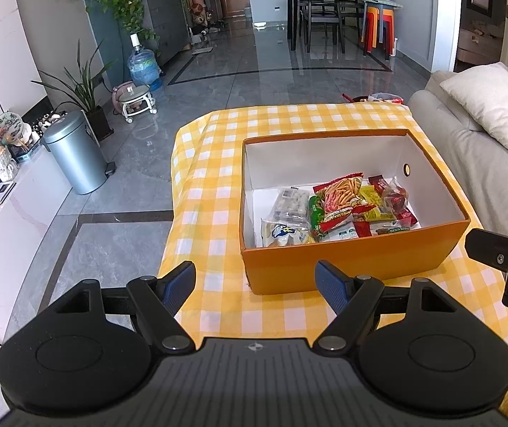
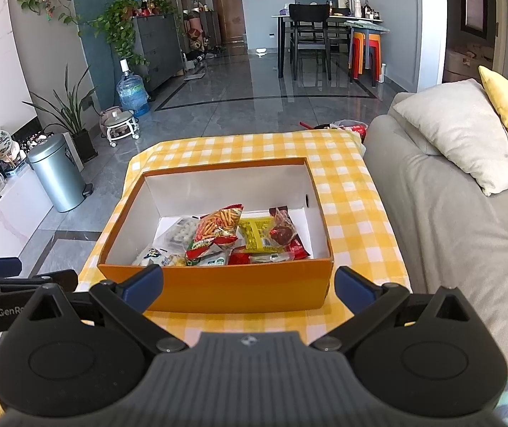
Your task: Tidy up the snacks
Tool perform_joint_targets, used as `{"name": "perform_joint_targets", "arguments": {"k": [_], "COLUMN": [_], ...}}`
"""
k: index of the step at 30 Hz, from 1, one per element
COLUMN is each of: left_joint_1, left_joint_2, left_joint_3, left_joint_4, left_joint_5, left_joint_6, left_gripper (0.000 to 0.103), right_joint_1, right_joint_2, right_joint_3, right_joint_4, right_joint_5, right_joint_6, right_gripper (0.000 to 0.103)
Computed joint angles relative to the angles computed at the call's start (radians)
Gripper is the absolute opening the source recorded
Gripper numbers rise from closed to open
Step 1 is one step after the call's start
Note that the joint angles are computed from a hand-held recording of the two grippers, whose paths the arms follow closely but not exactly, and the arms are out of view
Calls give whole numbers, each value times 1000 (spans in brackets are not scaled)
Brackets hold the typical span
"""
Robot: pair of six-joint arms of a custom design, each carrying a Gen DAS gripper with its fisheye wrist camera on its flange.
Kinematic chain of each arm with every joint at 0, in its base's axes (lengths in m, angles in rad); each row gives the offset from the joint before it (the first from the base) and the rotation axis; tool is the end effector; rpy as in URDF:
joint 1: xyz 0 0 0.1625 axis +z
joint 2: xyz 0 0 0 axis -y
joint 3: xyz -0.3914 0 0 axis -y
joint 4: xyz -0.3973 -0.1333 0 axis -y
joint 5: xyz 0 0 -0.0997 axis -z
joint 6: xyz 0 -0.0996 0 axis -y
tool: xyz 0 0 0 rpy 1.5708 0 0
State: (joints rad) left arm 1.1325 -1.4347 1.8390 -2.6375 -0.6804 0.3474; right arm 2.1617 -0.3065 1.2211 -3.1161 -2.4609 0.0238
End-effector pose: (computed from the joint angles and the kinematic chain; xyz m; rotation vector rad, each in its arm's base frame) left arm -0.0365 -0.5743 0.4059 0.5008 2.1367 -0.7909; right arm 0.4548 -0.5776 -0.0260 0.2962 -2.2798 1.0342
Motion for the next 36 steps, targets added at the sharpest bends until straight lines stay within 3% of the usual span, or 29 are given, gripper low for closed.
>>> {"name": "perform_joint_targets", "arguments": {"k": [36], "left_joint_1": [3], "left_joint_2": [5], "left_joint_3": [-4], "left_joint_4": [-26], "left_joint_5": [11], "left_joint_6": [39], "left_gripper": [89], "right_joint_1": [-2], "right_joint_2": [-6], "right_joint_3": [14], "right_joint_4": [4], "right_joint_5": [-4], "right_joint_6": [16], "right_gripper": [99]}}
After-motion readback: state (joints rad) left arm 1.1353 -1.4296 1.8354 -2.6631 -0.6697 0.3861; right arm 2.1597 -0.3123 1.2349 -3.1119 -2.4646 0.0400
